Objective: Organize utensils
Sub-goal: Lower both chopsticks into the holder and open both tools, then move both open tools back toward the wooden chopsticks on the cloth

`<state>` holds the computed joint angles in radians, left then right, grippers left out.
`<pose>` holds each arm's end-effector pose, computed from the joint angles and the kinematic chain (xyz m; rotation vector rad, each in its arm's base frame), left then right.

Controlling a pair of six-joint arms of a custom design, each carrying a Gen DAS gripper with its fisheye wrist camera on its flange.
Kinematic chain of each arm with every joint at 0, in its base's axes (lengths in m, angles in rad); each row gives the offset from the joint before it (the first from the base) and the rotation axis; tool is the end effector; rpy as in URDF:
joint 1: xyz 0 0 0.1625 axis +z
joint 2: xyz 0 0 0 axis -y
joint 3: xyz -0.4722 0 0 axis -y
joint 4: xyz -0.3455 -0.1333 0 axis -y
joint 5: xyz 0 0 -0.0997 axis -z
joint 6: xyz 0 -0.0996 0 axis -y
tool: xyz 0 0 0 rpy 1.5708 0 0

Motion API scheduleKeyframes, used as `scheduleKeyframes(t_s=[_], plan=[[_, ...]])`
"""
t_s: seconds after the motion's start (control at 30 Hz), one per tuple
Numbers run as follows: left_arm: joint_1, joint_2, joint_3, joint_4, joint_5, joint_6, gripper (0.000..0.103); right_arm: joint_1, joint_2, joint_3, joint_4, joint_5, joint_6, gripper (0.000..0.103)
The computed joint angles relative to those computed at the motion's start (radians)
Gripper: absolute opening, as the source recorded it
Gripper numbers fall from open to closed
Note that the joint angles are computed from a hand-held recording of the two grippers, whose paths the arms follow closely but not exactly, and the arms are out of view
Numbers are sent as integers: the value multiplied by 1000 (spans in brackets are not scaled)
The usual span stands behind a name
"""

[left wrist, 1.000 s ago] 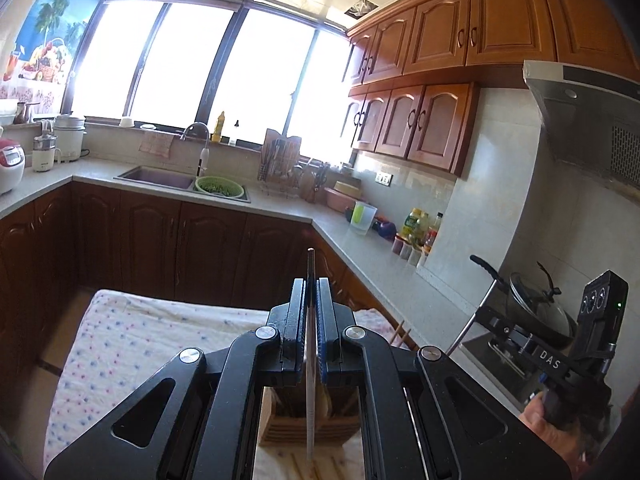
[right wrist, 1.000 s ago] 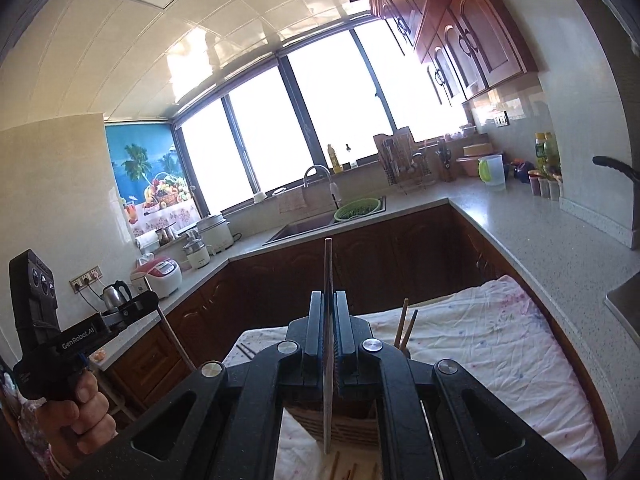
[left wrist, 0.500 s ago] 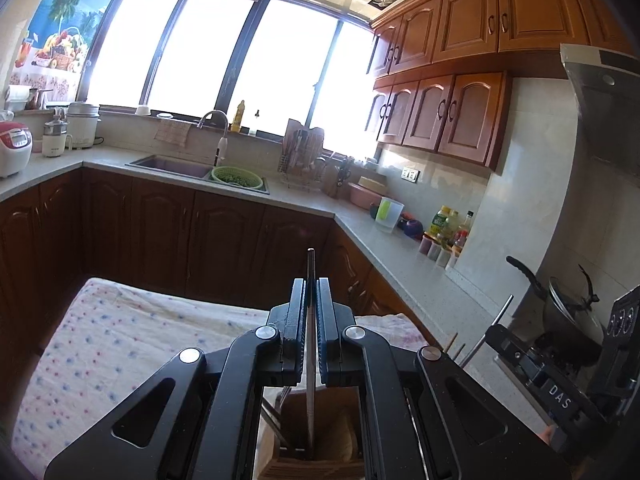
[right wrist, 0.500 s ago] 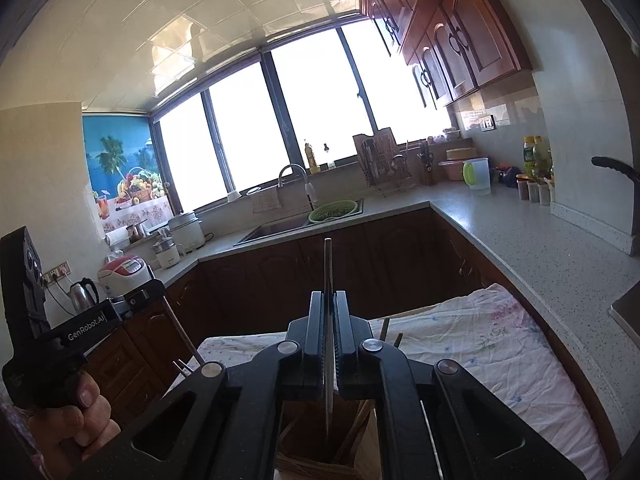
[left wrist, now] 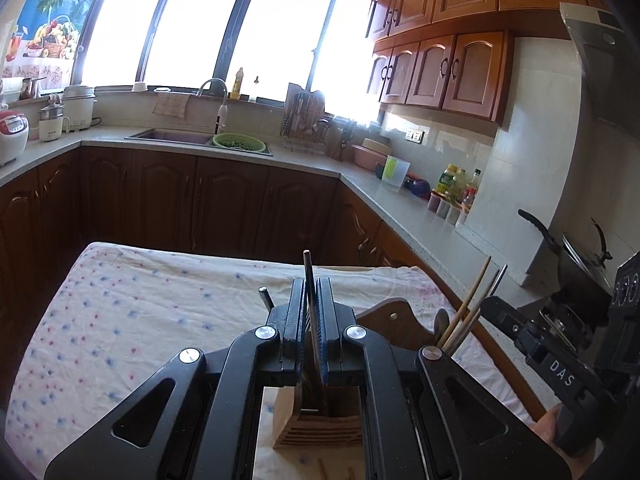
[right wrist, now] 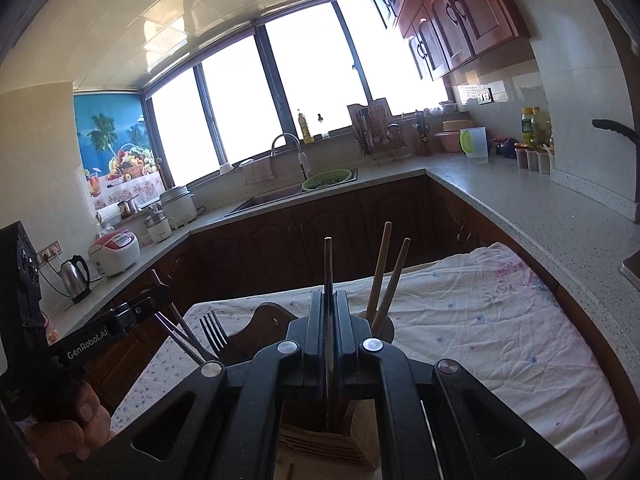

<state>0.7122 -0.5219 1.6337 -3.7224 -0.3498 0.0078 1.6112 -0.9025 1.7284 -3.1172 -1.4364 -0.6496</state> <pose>-0.3379 -0.5915 0.1569 0.1070 2.0457 -1.5406 0.1735 -0.6604 0.2707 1.0323 -2.6587 1.0821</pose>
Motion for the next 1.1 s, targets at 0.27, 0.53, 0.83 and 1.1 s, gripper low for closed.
scheduleKeyframes(t_s=[0.27, 0.53, 0.83, 1.1], plan=[[-1, -9, 16, 51, 9, -54, 5, 2, -1, -18, 34, -9, 11, 4], [-12, -47, 51, 137, 6, -145, 9, 3, -8, -26, 61, -4, 31, 9], [-68, -51, 86, 23, 52, -62, 48, -3, -57, 11, 43, 44, 54, 42], [-125, -97, 235, 47, 135, -231, 73, -37, -142, 119, -40, 120, 54, 85]])
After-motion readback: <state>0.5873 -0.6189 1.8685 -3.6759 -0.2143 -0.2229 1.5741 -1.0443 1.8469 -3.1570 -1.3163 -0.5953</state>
